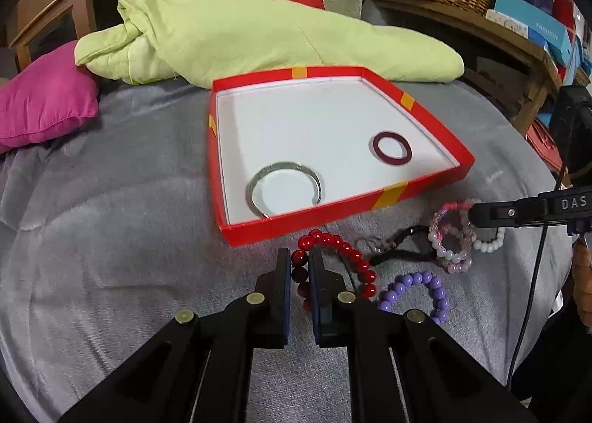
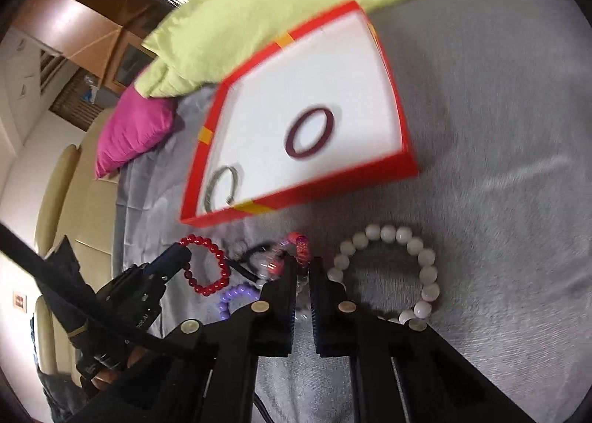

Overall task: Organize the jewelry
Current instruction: 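Grasp the red bead bracelet with the left tool while the right tool grasps the pink crystal bracelet, then lift both bracelets into the red tray and open both tools to release them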

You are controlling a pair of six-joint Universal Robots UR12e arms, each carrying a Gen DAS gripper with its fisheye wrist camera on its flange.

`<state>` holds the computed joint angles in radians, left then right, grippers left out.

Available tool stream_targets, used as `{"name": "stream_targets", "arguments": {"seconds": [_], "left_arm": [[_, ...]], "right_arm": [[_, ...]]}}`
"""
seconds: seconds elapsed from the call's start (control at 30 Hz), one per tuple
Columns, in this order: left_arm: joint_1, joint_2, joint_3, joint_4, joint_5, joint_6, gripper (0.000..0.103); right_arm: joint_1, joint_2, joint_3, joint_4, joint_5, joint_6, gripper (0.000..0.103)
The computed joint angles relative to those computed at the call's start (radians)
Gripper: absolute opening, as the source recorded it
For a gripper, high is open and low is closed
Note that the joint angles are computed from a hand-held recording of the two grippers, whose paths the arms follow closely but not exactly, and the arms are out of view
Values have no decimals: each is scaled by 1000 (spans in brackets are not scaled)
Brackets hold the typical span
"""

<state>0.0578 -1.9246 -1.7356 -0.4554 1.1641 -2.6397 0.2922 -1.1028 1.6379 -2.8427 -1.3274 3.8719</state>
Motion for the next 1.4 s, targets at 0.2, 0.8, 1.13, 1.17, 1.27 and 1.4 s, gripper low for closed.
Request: {"name": "stream_targets", "arguments": {"seconds": [0.2, 0.8, 1.13, 1.17, 1.27, 1.4], "left_arm": [[6, 1, -1, 41, -29, -32, 10], [16, -9, 11, 193, -141, -156, 10], [-4, -45, 59, 192, -133, -191, 10], [-6, -50, 66, 187, -131, -194, 10], [-18, -67, 90, 174, -117, -193, 10], [-29, -87, 118, 157, -108, -197, 10]], "right_arm": [[-5, -18, 32, -109, -17, 4, 8], [-14, -23, 61, -341, -74, 77, 8], [-19, 5, 21, -348, -77, 86, 8], [-20, 9, 15, -348, -77, 87, 8], [-24, 23, -11, -339, -78, 82, 8], [-31, 46, -45, -340, -74, 93, 8]]}}
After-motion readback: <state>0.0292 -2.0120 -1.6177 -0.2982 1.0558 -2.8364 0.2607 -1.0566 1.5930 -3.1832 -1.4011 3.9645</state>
